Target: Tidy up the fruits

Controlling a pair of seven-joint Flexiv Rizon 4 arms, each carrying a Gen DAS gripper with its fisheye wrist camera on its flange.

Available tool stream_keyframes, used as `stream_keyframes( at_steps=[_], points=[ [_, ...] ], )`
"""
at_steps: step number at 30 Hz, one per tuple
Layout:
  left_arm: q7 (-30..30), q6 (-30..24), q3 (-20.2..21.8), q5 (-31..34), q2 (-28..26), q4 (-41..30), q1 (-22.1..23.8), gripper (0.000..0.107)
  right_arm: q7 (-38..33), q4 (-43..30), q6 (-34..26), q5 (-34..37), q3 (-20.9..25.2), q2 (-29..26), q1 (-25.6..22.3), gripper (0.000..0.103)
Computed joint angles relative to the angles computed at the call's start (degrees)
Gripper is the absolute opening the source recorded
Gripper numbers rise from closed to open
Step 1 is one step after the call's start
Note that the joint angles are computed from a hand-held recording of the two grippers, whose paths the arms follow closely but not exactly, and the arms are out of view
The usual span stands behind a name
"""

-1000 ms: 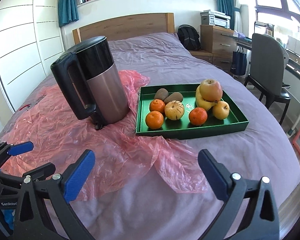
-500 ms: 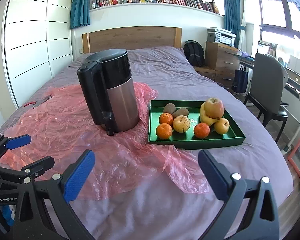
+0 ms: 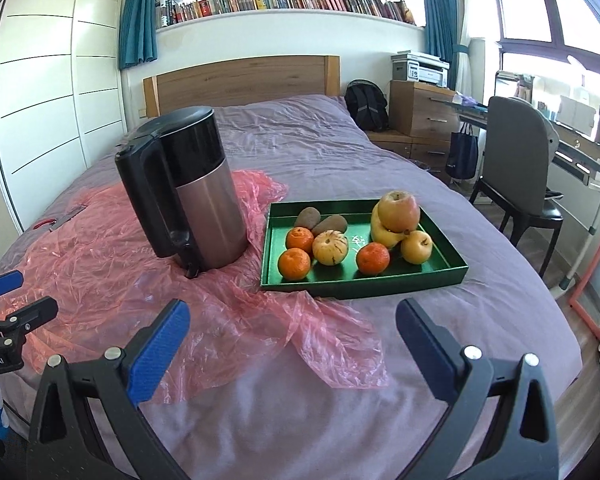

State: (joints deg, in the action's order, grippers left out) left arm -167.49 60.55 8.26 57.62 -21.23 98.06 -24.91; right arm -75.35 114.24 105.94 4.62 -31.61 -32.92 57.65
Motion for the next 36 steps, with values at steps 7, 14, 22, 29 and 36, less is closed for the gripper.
stream_keyframes(
  at_steps=[7, 14, 22, 29, 36],
  points=[
    [-0.1, -1.5, -0.3, -0.1, -0.3, -0.5, -0.2, 0.102, 0.7, -0.1, -0.4, 0.0, 0.1, -0.8, -1.4, 0.103],
    [1.1, -1.1, -0.3, -1.0, -0.9, -0.8, -0.3, 0.102, 1.0, -0.5, -0.7, -0.8, 0.6, -1.6, -2.7, 0.103],
    [2.4, -0.7, 0.0, -2.4, -1.8, -1.3, -0.1, 0.102, 1.9, -1.4, -1.1, -1.7, 1.8, -2.3, -4.8, 0.103],
    [3.4, -0.1, 0.5, -3.8, -2.3, -1.3, -0.2, 0.102, 2.6, -1.8, -1.5, -2.7, 2.4, -2.6, -5.9, 0.103],
    [3.4, 0.4, 1.1, -4.2, -2.4, -1.1, -0.5, 0.102, 3.4, -1.8, -1.8, -3.2, 2.2, -2.9, -5.9, 0.103]
  ],
)
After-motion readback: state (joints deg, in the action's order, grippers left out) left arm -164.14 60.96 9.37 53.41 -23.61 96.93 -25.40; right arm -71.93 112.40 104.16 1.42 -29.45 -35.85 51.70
